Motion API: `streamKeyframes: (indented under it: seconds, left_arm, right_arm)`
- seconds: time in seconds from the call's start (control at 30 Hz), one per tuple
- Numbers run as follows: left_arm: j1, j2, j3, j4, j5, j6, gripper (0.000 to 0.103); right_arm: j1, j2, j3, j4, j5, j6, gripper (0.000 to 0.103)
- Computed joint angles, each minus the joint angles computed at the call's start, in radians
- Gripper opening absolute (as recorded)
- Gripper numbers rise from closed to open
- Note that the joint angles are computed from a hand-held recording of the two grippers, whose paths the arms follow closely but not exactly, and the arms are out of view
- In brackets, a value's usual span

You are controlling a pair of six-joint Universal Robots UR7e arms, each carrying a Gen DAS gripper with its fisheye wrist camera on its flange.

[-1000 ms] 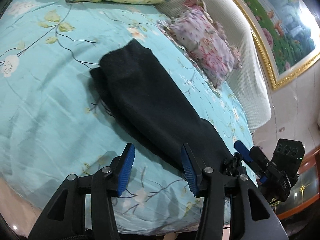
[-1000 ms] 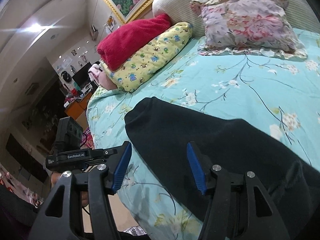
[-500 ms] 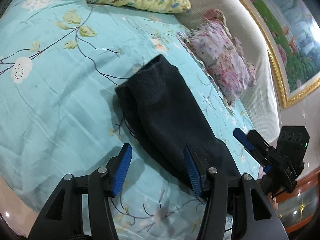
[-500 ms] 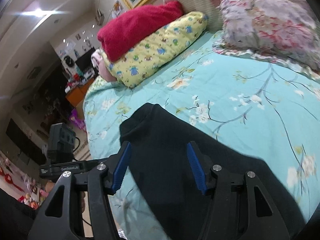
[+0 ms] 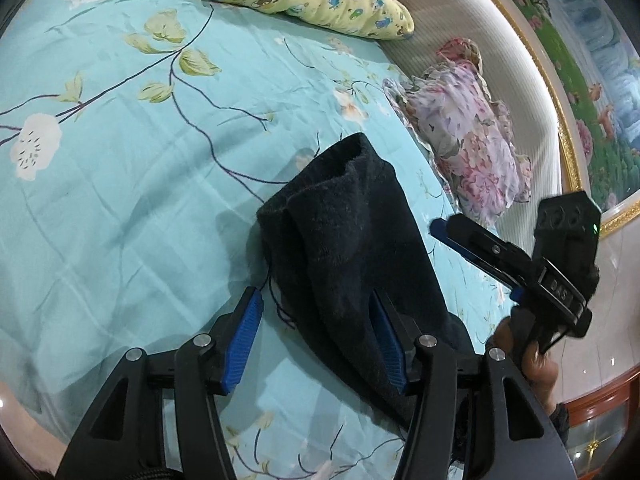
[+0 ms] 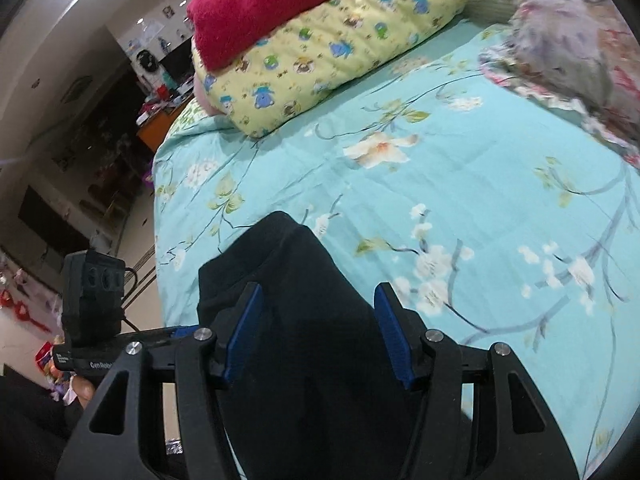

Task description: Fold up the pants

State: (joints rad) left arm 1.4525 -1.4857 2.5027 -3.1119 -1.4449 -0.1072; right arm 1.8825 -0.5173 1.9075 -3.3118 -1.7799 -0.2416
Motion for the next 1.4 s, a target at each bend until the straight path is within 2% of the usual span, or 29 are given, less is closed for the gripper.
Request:
streamKeyframes:
  seconds: [0.23, 0.3, 0.37, 0.4, 0.43, 0.5, 0.57, 0.67, 1.03, 1.17, 1.4]
  left_arm:
    - [0.004, 0.040, -0.014, -0.028, -0.013, -0.003, 0.056]
    - [0.009, 0.049, -0.021, -0.028, -0.019, -0.002, 0.053]
    - [0.011, 0.051, -0.021, -0.032, -0.017, -0.008, 0.046]
    - [0.011, 0.056, -0.024, -0.034, -0.013, -0.009, 0.042]
    - [0.010, 0.065, -0.027, -0.040, 0.002, -0.012, 0.033]
    - [0.021, 0.076, -0.036, -0.040, -0.010, -0.007, 0.027]
    - [0.023, 0.077, -0.036, -0.044, -0.020, -0.012, 0.021]
    - [0.009, 0.068, -0.027, -0.043, -0.018, -0.016, 0.018]
    - [-0.084, -0.035, 0.026, -0.032, -0.038, -0.024, 0.016]
    - [-0.155, -0.081, 0.060, -0.032, -0.042, -0.022, 0.016]
    - [-0.343, -0.131, 0.144, -0.056, 0.032, -0.028, 0.015]
  right_arm:
    - [-0.003, 0.049, -0.156, 0.255, -0.037, -0.032, 0.059]
    - [-0.002, 0.063, -0.189, 0.300, -0.041, -0.045, 0.059]
    - [0.003, 0.081, -0.222, 0.346, -0.057, -0.055, 0.058]
    - [0.002, 0.086, -0.234, 0.368, -0.052, -0.056, 0.050]
    - [0.000, 0.086, -0.236, 0.377, -0.048, -0.058, 0.040]
    - [-0.001, 0.085, -0.234, 0.374, -0.042, -0.058, 0.034]
    - [0.004, 0.080, -0.218, 0.350, -0.041, -0.062, 0.027]
    - [0.007, 0.063, -0.181, 0.302, -0.028, -0.053, 0.024]
    - [0.039, -0.009, -0.022, 0.043, 0.007, -0.007, 0.022]
    - [0.041, -0.057, 0.088, -0.116, 0.043, 0.030, 0.022]
    - [0.038, -0.102, 0.248, -0.389, 0.076, 0.072, 0.022]
